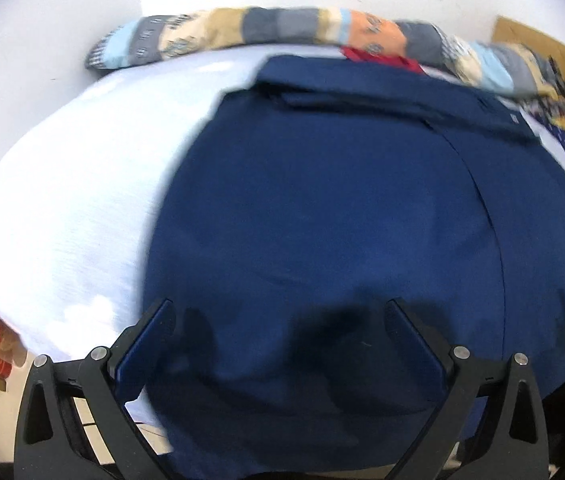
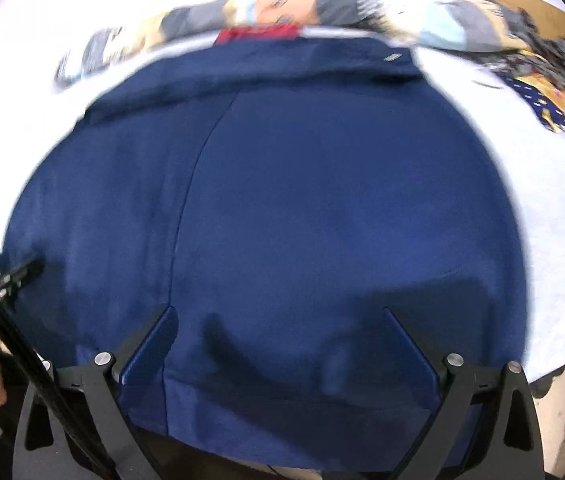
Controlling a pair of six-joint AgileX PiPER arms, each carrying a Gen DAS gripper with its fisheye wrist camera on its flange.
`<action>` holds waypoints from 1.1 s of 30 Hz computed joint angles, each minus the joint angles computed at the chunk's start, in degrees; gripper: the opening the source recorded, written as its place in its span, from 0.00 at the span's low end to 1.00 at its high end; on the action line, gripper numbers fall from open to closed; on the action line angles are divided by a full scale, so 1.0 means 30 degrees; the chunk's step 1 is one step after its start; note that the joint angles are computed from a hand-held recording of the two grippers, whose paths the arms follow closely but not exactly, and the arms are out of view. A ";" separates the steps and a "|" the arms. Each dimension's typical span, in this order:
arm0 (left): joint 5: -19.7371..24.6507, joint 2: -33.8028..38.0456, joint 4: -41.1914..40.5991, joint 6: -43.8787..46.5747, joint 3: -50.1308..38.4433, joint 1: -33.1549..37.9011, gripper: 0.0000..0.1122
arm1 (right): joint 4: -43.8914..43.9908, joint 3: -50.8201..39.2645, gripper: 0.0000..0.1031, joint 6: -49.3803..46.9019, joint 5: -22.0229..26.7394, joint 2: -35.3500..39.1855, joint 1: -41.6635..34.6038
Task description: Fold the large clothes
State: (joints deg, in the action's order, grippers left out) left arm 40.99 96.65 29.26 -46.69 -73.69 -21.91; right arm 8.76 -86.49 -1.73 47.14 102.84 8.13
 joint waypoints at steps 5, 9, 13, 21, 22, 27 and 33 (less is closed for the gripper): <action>0.0349 -0.1106 -0.2680 0.1673 0.0571 0.2941 0.92 | 0.4570 -0.0449 0.99 -0.2221 0.1737 -0.0941 -0.5245; -0.0408 -0.1371 -0.6620 0.4348 0.1309 0.4846 0.92 | 0.8688 -0.0207 0.96 -0.3114 0.4222 -0.0119 -0.9591; -0.0846 -0.1340 -0.9756 0.7160 0.1610 0.5671 0.85 | 1.0112 0.0066 0.75 -0.3001 0.6071 0.1279 -1.1181; -0.1116 -0.1800 -1.1399 0.8409 0.2084 0.6510 0.84 | 0.9454 0.0824 0.47 -0.4229 0.6486 0.0839 -0.9641; -0.1041 -0.1886 -1.2098 0.9050 0.2101 0.6839 0.84 | 0.9063 0.0813 0.25 -0.4496 0.6412 0.0637 -0.9344; -0.0248 -0.2048 -1.5875 1.2850 0.1830 0.8701 0.84 | 0.6744 0.0953 0.16 -0.3739 0.5337 0.0492 -0.8032; 0.0827 -0.1280 -1.5490 1.3475 0.1471 0.8434 0.84 | 0.7092 0.0827 0.18 -0.3503 0.5492 0.0630 -0.8095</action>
State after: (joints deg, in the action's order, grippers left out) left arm 43.47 92.81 -17.21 -6.27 -69.27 3.39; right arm 30.04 -84.01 -12.24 63.61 104.73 -16.16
